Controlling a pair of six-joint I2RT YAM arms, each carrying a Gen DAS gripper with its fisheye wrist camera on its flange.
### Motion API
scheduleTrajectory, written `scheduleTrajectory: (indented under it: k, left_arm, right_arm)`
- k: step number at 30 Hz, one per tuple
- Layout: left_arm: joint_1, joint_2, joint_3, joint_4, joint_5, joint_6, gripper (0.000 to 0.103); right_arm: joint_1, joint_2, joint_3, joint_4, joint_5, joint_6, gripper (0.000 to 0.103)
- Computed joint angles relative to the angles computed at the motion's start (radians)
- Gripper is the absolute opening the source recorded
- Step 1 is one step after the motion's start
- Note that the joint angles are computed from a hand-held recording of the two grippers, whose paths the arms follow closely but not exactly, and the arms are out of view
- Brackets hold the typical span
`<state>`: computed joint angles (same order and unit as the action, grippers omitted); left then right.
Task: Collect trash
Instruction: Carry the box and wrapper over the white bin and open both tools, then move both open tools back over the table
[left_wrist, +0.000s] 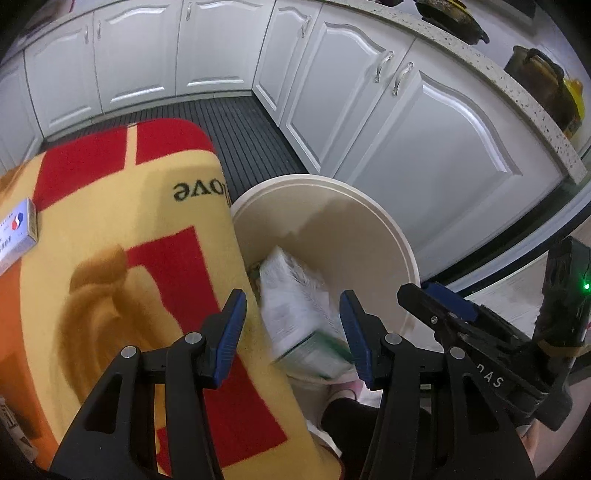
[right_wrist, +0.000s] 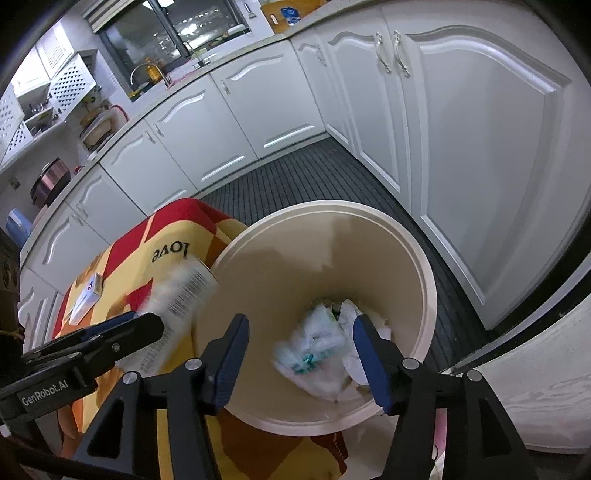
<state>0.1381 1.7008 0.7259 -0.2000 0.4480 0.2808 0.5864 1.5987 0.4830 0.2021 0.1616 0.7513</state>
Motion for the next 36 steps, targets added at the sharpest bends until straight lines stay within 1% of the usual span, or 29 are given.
scheduleTrajectory:
  k: [5,11,19,24,27,36]
  left_arm:
    - [0.010,-0.028,-0.016,-0.010,-0.002,0.013,0.051]
    - [0.028,-0.090,-0.047,-0.009,-0.029,0.015,0.051]
    - [0.093,-0.184,-0.100,-0.006,-0.059,0.085,0.051]
    - [0.188,-0.230,-0.120,-0.059,-0.033,0.177,0.051]
    - [0.266,-0.249,-0.133,-0.099,-0.024,0.266,0.051]
    - [0.484,-0.283,-0.144,-0.212,0.012,0.490,0.051]
  right_arm:
    - [0.018,-0.015,-0.001,-0.014,0.011,0.010,0.057]
    - [0.047,-0.025,0.004,-0.032,0.020,0.020,0.057]
    - [0.115,-0.052,0.035,-0.090,0.055,0.034,0.057]
    - [0.168,-0.064,0.068,-0.127,0.079,0.044,0.059]
    - [0.203,-0.059,0.095,-0.143,0.091,0.050,0.059]
    - [0.293,0.039,0.217,-0.169,0.095,0.049,0.059]
